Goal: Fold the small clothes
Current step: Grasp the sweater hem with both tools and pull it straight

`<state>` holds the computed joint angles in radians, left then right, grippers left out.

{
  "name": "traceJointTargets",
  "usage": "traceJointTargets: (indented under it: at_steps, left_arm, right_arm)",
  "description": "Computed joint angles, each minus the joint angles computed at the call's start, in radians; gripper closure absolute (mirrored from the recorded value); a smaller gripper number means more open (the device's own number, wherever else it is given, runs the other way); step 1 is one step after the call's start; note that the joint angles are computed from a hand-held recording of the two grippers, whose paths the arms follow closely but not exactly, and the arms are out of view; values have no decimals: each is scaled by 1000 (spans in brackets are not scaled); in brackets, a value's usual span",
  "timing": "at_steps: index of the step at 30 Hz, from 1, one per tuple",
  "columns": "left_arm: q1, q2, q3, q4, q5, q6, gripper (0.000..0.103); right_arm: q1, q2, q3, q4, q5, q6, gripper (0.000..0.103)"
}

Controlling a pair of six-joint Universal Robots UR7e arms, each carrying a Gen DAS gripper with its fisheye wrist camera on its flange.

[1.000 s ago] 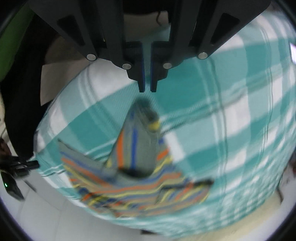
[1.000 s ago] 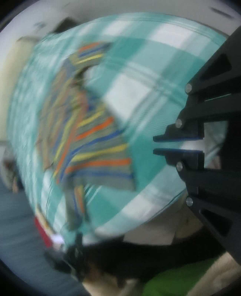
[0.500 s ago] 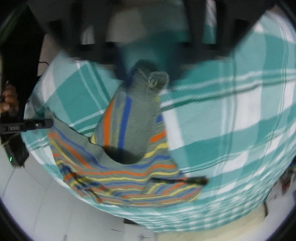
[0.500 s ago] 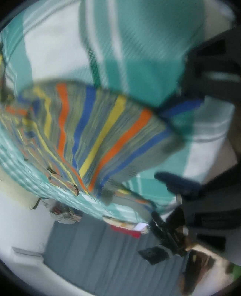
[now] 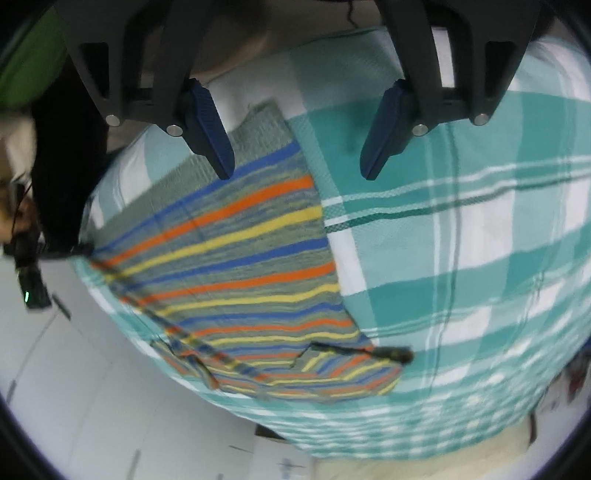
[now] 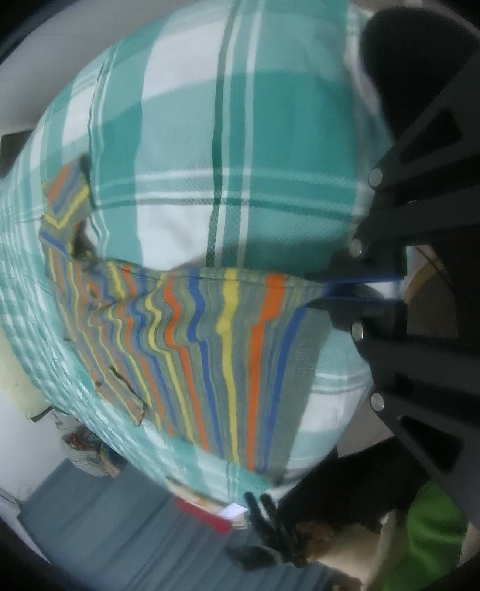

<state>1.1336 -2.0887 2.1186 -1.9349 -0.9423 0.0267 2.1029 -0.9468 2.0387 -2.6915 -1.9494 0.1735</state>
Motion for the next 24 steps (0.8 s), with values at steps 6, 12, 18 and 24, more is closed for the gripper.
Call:
traceJointTargets:
  at_steps: [6, 12, 18, 24]
  left_arm:
    - [51, 97, 19, 24, 4, -125, 64]
    - [4, 94, 20, 49, 36, -196, 100]
    - [-62, -1, -23, 228, 80, -233, 103]
    - [24, 30, 24, 169, 92, -241, 103]
  right_arm:
    - [-53, 46, 21, -67, 80, 29, 52]
    - [-38, 68, 27, -112, 57, 34, 97]
    - [20, -31, -6, 60, 83, 88, 97]
    - [12, 21, -35, 177, 1, 145, 98]
